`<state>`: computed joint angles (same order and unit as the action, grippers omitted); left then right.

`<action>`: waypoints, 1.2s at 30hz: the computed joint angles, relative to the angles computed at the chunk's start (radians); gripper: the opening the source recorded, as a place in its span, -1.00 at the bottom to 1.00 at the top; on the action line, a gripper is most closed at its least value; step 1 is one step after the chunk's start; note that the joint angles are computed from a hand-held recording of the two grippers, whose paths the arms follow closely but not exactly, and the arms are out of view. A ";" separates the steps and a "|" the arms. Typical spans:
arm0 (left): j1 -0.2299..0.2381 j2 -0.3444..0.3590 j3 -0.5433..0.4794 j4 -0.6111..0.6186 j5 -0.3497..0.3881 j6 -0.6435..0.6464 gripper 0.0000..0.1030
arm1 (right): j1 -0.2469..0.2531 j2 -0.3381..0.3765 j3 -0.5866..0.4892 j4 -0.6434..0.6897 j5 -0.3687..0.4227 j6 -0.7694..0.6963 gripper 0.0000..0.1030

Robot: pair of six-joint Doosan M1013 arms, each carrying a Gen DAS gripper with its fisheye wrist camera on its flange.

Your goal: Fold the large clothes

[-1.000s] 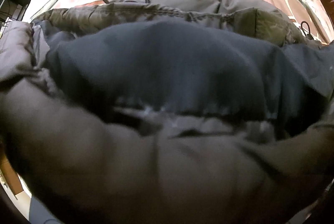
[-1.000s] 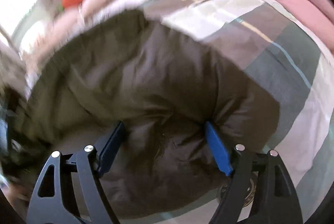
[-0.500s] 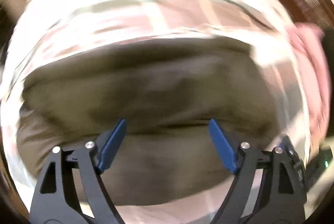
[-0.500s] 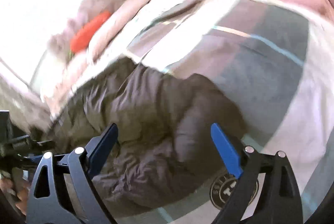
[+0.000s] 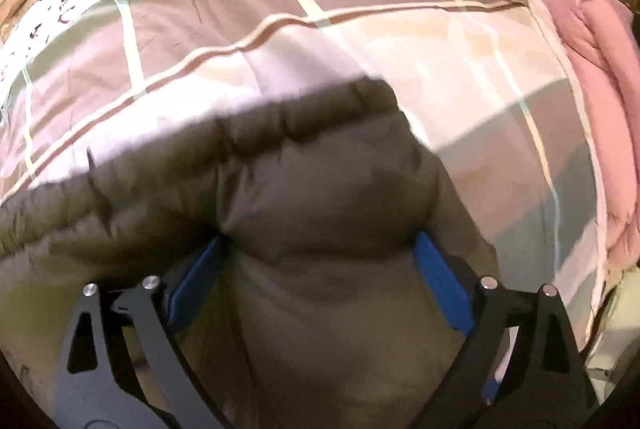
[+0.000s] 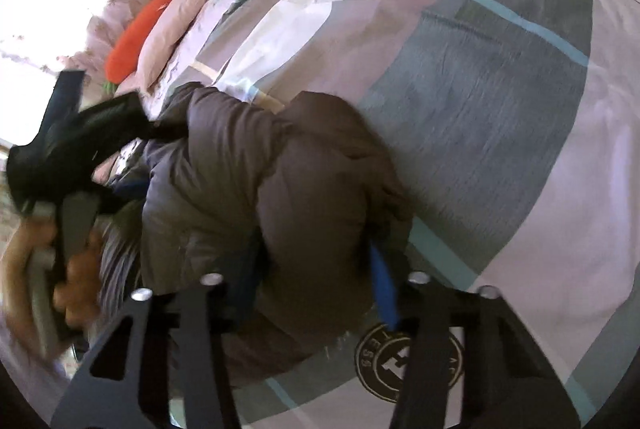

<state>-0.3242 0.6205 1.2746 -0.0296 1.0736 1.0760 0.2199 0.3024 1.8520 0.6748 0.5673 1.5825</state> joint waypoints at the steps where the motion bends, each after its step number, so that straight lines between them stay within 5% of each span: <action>1: -0.001 0.015 -0.017 0.007 0.010 -0.005 0.88 | -0.003 0.003 0.001 -0.003 0.016 0.008 -0.21; 7: -0.016 0.049 -0.052 0.072 0.045 -0.090 0.96 | -0.001 0.016 -0.017 -0.057 0.080 0.022 -0.08; 9: -0.020 -0.006 0.000 0.089 -0.108 -0.117 0.89 | -0.013 -0.001 -0.008 -0.020 0.073 -0.008 -0.03; 11: -0.025 -0.043 0.028 0.101 -0.181 -0.122 0.90 | -0.020 -0.039 0.021 0.003 0.014 -0.018 -0.02; 14: -0.025 -0.073 0.052 0.056 -0.193 -0.078 0.90 | -0.016 -0.079 0.039 0.064 -0.064 -0.077 0.08; 17: -0.023 -0.092 0.088 -0.009 -0.179 0.000 0.90 | -0.004 -0.057 0.006 0.144 -0.037 -0.174 0.29; 19: -0.028 -0.087 0.097 -0.004 -0.133 0.034 0.90 | 0.024 -0.023 -0.038 0.027 -0.001 -0.119 0.30; 22: -0.028 -0.057 0.088 0.003 -0.056 0.037 0.91 | 0.073 0.019 -0.075 -0.208 0.033 0.005 0.65; 25: -0.021 -0.045 0.089 -0.002 -0.056 0.024 0.96 | 0.120 0.040 -0.086 -0.431 0.047 0.134 0.82; 27: -0.017 -0.047 0.087 -0.003 -0.063 0.004 0.95 | 0.123 0.051 -0.087 -0.449 0.069 0.179 0.91; 31: -0.021 -0.175 0.205 0.048 -0.270 -0.022 0.80 | 0.093 0.041 -0.072 -0.357 0.082 0.201 0.93; 36: -0.006 -0.344 0.372 0.234 -0.298 -0.171 0.83 | 0.101 -0.027 -0.025 -0.227 -0.044 0.205 0.93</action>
<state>-0.3304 0.2764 1.6462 0.2049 0.7759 0.9048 0.3206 0.2749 1.8274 0.4481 0.5230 1.7871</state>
